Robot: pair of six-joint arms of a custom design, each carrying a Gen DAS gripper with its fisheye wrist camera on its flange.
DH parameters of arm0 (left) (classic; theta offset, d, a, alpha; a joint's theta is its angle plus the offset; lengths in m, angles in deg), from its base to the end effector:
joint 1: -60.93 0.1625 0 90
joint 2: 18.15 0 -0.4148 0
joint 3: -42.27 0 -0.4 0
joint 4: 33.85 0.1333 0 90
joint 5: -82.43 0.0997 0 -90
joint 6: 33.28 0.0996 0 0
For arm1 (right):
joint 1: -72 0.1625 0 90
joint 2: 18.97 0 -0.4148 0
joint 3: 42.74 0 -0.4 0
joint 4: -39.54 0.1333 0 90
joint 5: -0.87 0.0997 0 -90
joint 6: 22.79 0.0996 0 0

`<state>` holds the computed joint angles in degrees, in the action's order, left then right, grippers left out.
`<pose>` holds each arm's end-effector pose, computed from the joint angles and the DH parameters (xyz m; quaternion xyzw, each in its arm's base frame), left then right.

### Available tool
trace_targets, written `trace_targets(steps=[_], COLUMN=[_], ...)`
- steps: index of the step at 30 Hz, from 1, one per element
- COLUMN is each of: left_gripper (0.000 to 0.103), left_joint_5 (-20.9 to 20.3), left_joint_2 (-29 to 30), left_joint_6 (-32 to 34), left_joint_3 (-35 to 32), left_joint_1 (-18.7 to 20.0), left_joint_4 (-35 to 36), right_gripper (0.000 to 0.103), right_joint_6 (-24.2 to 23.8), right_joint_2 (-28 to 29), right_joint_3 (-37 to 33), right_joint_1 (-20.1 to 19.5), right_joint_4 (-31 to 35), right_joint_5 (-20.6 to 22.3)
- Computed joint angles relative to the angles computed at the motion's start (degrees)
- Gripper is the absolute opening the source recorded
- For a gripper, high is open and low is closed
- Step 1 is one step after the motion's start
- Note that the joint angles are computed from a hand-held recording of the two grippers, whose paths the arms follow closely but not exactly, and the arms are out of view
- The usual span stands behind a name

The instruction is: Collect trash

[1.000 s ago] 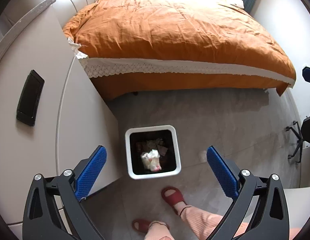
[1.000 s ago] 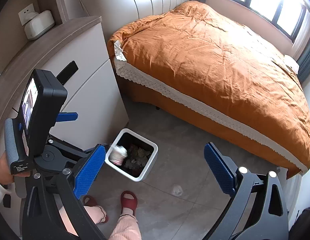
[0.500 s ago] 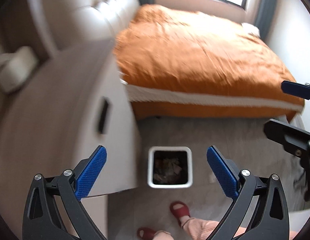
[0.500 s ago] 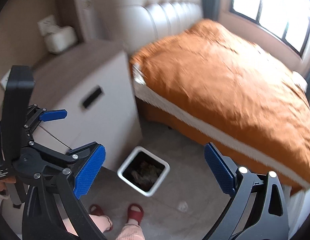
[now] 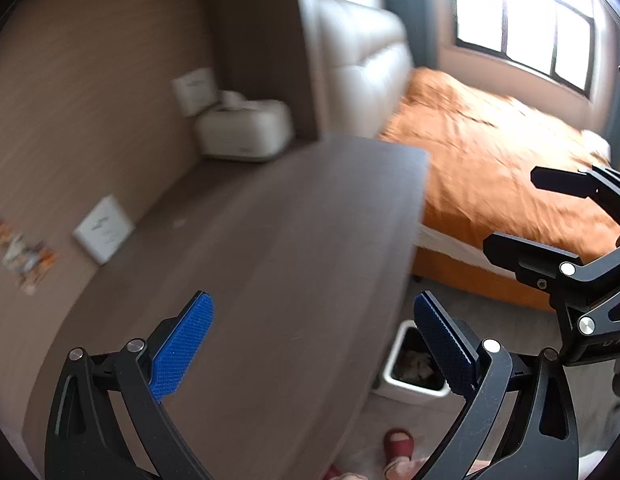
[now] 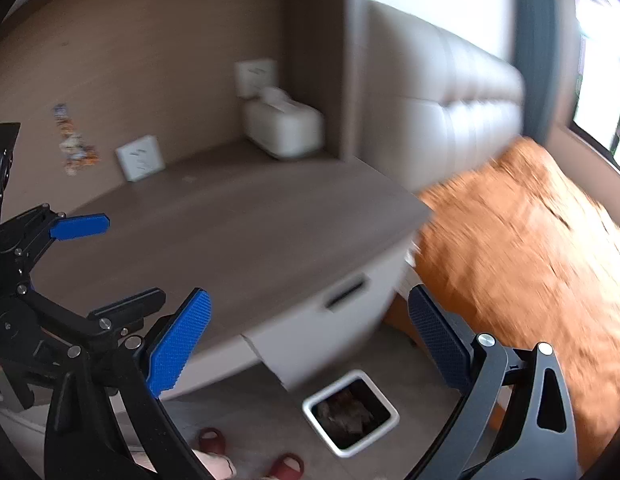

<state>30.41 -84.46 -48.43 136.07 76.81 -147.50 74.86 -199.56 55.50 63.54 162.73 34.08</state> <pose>-0.5390 -0.3556 0.2727 0.4746 0.8173 -0.2060 0.2537 0.3494 -0.2710 0.4436 0.0838 -0.8198 0.4299 0.3690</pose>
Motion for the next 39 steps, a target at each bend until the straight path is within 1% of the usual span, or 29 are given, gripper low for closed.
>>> trace_targets(steps=[3,9,11,12,14,18,23,25,27,31,33,39], left_gripper=[0.099,0.099,0.099,0.099,0.099,0.099,0.099,0.099,0.099,0.099,0.099,0.099], left_joint_5=[2.9,7.2,8.8,9.9,10.6,10.2,11.6,12.8,13.5,14.5,15.1,15.1], left_joint_2=[-3.2,-8.6,-10.0,-10.8,-12.2,-15.3,-17.5,-18.2,-18.6,-19.5,-19.9,-20.7], left_joint_6=[-3.7,-10.3,-11.1,-11.7,-12.2,-13.0,-11.2,-10.3,-9.5,-7.1,-6.8,-6.1], left_joint_3=[0.7,0.5,0.4,0.3,0.2,0.4,0.7,0.9,0.9,1.0,1.0,0.9], left_joint_1=[0.3,1.3,1.8,2.1,2.7,4.1,5.3,5.4,5.6,5.7,5.8,6.5], left_joint_4=[2.0,8.2,9.6,10.4,10.8,9.3,7.4,6.6,6.4,5.5,5.5,6.5], right_gripper=[0.098,0.098,0.098,0.098,0.098,0.098,0.098,0.098,0.098,0.098,0.098,0.098], right_joint_6=[-9.6,-22.8,-28.6,-30.4,-33.6,-37.4,-40.8,-44.0,-45.6,-43.9,-45.0,-47.8], right_joint_2=[-2.5,-7.7,-9.6,-10.4,-11.9,-13.8,-16.1,-17.3,-18.0,-18.5,-19.0,-20.5], right_joint_3=[0.6,1.4,1.6,1.6,1.1,-0.6,-1.7,-1.3,-1.3,-3.2,-3.7,-4.3], right_joint_1=[-1.2,-2.8,-3.4,-3.6,-3.9,-4.1,-3.7,-3.6,-3.7,-3.8,-4.1,-4.7], right_joint_4=[10.5,26.0,32.5,34.8,38.8,43.5,48.3,52.5,55.7,56.6,58.5,63.5], right_joint_5=[-2.8,-6.6,-7.1,-7.3,-7.9,-9.1,-11.3,-11.3,-10.9,-11.9,-11.9,-11.9])
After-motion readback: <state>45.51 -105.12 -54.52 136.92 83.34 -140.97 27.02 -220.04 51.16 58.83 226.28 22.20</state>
